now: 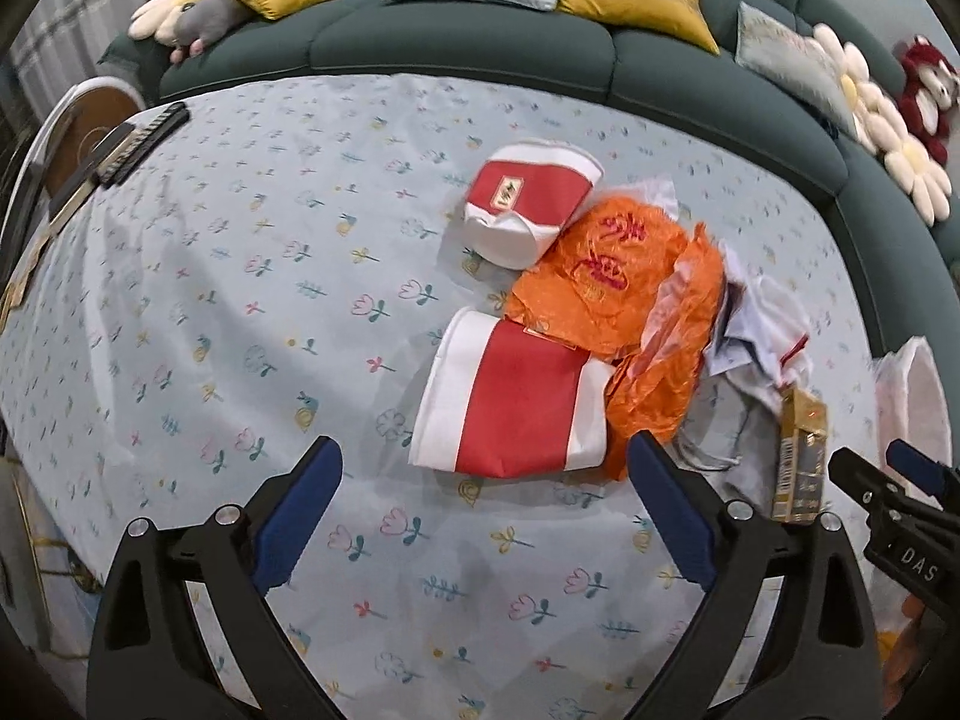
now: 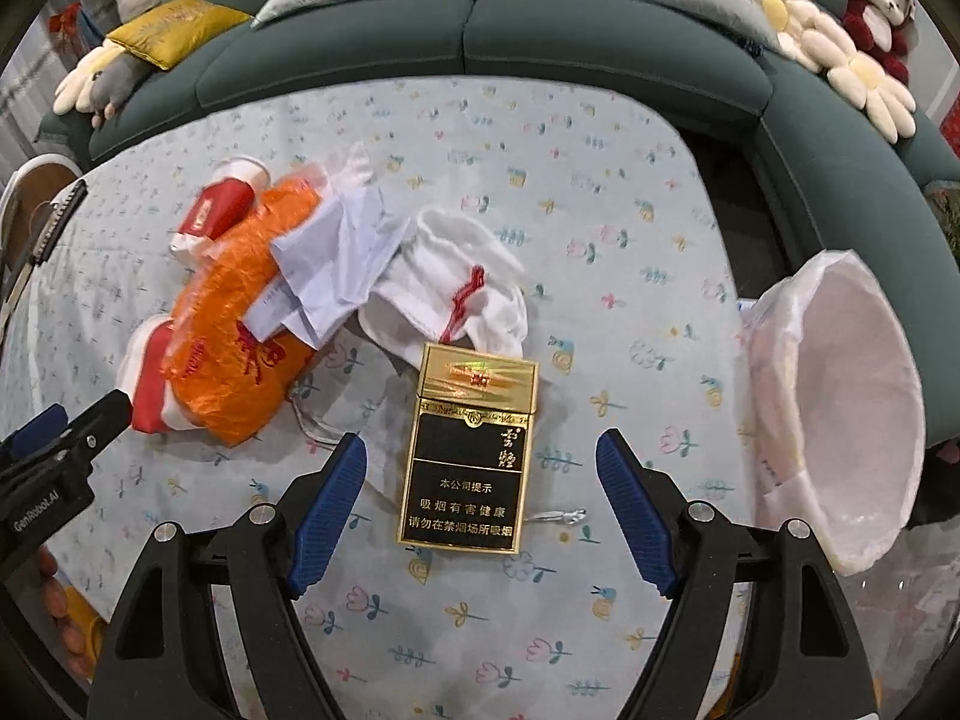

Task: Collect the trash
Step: 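Move the right gripper back to the gold cigarette box, then grasp the gold cigarette box with the right gripper while the left grasps the red-white cup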

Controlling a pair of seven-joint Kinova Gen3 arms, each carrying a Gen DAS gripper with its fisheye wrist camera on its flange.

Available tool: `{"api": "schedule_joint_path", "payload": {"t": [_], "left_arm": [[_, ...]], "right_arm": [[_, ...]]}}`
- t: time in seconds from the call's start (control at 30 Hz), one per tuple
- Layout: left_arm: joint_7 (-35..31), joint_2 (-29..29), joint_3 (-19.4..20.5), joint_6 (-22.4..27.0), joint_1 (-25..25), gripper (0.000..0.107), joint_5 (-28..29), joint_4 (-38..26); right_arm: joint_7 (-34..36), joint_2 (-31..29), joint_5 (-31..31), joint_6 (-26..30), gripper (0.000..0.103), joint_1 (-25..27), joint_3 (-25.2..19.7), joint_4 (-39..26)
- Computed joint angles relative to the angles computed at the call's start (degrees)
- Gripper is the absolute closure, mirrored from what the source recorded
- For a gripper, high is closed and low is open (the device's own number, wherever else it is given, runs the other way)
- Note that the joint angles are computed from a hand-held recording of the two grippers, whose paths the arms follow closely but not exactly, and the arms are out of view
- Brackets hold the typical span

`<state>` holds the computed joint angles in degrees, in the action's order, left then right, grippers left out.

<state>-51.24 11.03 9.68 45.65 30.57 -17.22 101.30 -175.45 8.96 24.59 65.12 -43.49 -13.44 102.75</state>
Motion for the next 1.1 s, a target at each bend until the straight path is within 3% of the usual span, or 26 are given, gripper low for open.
{"api": "schedule_joint_path", "payload": {"t": [0.43,0.9,0.97,1.03,1.1], "left_arm": [[-9.77,5.15,-0.52,-2.28,-2.94,0.016,7.29,-0.93],[-6.32,7.24,-2.35,-3.47,-2.85,0.016,9.34,-2.37],[-6.47,7.82,-2.18,-2.93,-3.10,0.018,9.87,-2.99],[-7.94,7.95,-1.52,-3.23,-4.17,0.028,11.46,-2.97],[-8.35,7.86,-1.59,-2.95,-4.19,0.029,11.91,-3.04]], "right_arm": [[3.38,2.62,-4.33,-4.40,0.028,2.57,1.85,1.61],[5.10,4.11,-6.30,-7.72,0.028,3.53,3.00,1.78],[5.28,4.17,-6.17,-7.77,0.028,3.42,3.14,1.80],[5.32,4.71,-5.88,-7.58,0.028,3.20,3.27,1.28],[5.93,4.93,-5.85,-7.59,0.041,3.15,3.30,1.03]]}}
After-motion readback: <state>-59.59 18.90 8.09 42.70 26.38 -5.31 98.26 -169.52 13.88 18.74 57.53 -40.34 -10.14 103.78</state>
